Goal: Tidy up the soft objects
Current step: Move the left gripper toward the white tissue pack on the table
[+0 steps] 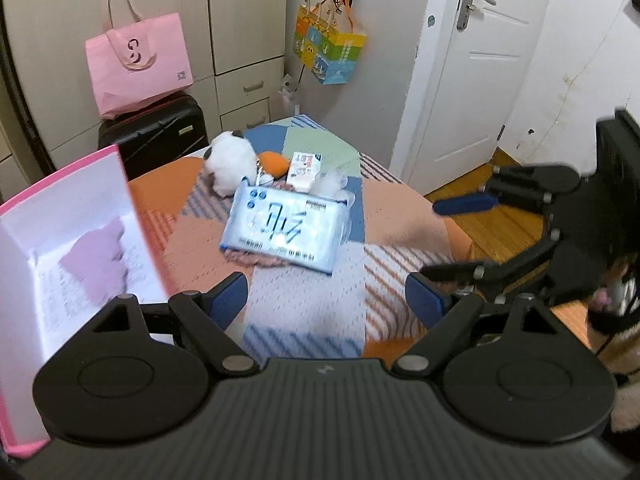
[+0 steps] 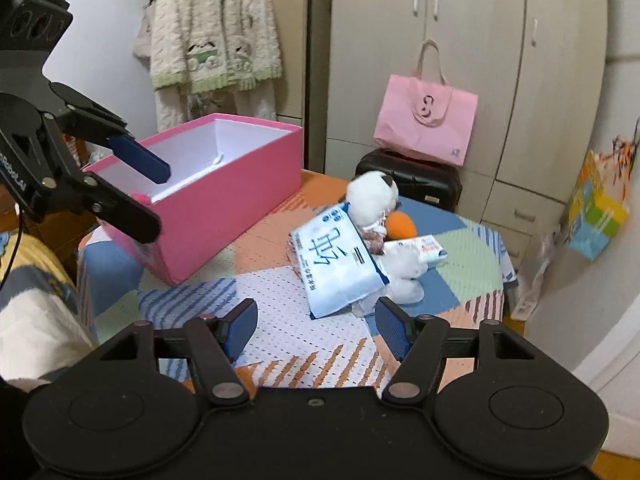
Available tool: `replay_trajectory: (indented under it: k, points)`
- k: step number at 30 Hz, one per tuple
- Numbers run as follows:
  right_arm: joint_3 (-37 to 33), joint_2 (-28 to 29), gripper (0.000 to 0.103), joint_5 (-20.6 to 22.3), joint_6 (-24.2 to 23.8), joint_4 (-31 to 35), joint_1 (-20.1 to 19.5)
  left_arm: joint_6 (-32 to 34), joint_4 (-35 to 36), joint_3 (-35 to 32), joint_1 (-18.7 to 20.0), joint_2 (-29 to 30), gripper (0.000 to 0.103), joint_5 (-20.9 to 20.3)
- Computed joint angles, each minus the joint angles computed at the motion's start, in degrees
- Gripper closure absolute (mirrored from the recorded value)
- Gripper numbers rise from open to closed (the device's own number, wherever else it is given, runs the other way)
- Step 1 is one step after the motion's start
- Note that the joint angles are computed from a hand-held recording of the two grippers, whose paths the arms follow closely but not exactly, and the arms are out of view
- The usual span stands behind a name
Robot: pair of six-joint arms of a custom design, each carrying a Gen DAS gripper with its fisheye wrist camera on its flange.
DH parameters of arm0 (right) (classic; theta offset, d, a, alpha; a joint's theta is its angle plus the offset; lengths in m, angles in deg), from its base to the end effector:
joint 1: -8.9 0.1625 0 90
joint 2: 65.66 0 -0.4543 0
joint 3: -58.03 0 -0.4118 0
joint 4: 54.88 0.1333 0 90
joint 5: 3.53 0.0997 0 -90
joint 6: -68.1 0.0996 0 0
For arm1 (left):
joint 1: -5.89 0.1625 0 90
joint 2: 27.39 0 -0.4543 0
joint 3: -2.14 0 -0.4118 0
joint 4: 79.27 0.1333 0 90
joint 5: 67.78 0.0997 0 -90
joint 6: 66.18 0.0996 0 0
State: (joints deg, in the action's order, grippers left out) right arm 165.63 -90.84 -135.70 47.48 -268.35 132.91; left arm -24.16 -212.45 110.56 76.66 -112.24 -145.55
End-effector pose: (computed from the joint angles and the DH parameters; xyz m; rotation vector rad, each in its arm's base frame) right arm 0.3846 -0.4512 -0.0426 0.7682 -2.2184 0.9684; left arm -0.0337 -0.5653 0.3921 1.3998 2.4677 -0.4205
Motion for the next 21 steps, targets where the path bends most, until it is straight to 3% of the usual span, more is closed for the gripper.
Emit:
replay_trajectory:
  k: [3, 7, 11, 16, 21]
  points:
    - [-0.49, 1.80, 0.033, 1.49, -2.89, -3.48, -1.93, -2.39, -1.70, -1.19, -0.40, 3.69, 0.017, 1.31]
    - [-1.09, 3.13, 0.033, 6.97, -2.04, -5.53, -5.66, -7.51, -3.29, -3.44, -0.67, 9.04, 0.019, 4.16]
    - [-3.43, 5.81, 0.033, 11.05, -2.53, -7.83, -8.63, -19.03, -1.68, -8.68, 1.32, 15.15, 0.023, 2.98]
    - [-7.71, 9.79, 0.033, 9.97, -4.62, -11.14, -9.25, -23.86, -11.13, -7.84, 2.95, 18.29, 0.024, 1.36]
    - [-9.18, 10.69, 0.033, 8.08, -5.76, -9.92, -9.58, -31.50, -19.70, -7.35, 6.18, 20.72, 0.024, -5.05]
